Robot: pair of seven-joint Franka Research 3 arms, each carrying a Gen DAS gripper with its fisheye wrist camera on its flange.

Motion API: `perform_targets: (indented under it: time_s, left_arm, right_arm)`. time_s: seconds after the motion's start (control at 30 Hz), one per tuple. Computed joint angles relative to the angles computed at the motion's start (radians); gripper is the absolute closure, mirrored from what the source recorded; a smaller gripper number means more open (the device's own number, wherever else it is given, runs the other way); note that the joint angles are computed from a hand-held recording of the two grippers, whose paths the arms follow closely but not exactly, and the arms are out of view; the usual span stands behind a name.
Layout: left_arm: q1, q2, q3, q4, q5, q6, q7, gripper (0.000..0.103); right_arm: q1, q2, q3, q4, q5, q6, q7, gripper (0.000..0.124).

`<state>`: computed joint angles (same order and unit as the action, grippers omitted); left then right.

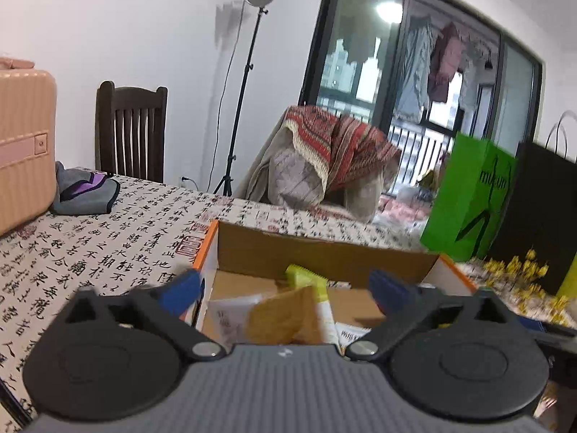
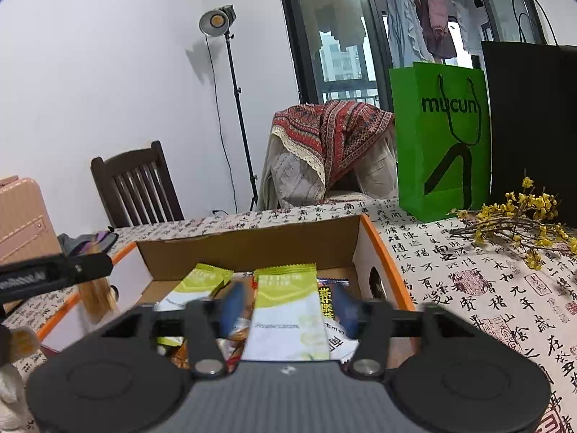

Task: Organize snacks
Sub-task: 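Open both tools to drop the packets into the box, then move both open tools back toward the snack pile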

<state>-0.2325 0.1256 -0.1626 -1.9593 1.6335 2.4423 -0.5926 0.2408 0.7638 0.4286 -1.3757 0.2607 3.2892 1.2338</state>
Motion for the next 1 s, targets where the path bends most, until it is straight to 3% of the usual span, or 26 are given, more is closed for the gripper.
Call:
perform_targets:
  time_s: [0.03, 0.1, 0.37, 0.53, 0.8, 1.0]
  left_arm:
    - [0.000, -0.002, 0.000, 0.000, 0.000, -0.002, 0.002, 0.000]
    - [-0.003, -0.001, -0.001, 0.002, -0.004, -0.013, 0.009, 0.000]
    - [-0.013, 0.004, -0.002, 0.010, -0.013, -0.045, 0.017, 0.000]
    - [-0.009, -0.021, -0.006, 0.006, -0.027, -0.027, -0.006, 0.000]
    - [0.013, -0.109, -0.024, -0.052, -0.108, 0.028, 0.026, 0.000]
    - [0.025, -0.178, -0.049, -0.131, -0.151, 0.028, 0.077, 0.000]
  right_arm:
    - [-0.010, 0.001, 0.015, -0.005, -0.005, 0.012, -0.005, 0.028]
    - [-0.023, -0.001, 0.032, -0.017, -0.016, 0.028, -0.006, 0.021]
    - [0.006, -0.013, -0.015, -0.021, -0.033, 0.040, 0.030, 0.021]
    - [0.053, -0.067, -0.089, -0.055, -0.013, 0.041, 0.059, 0.021]
    - [-0.002, -0.206, -0.051, -0.212, -0.040, 0.087, 0.092, 0.021]
    - [-0.057, -0.304, -0.020, -0.355, -0.089, 0.105, 0.139, 0.021]
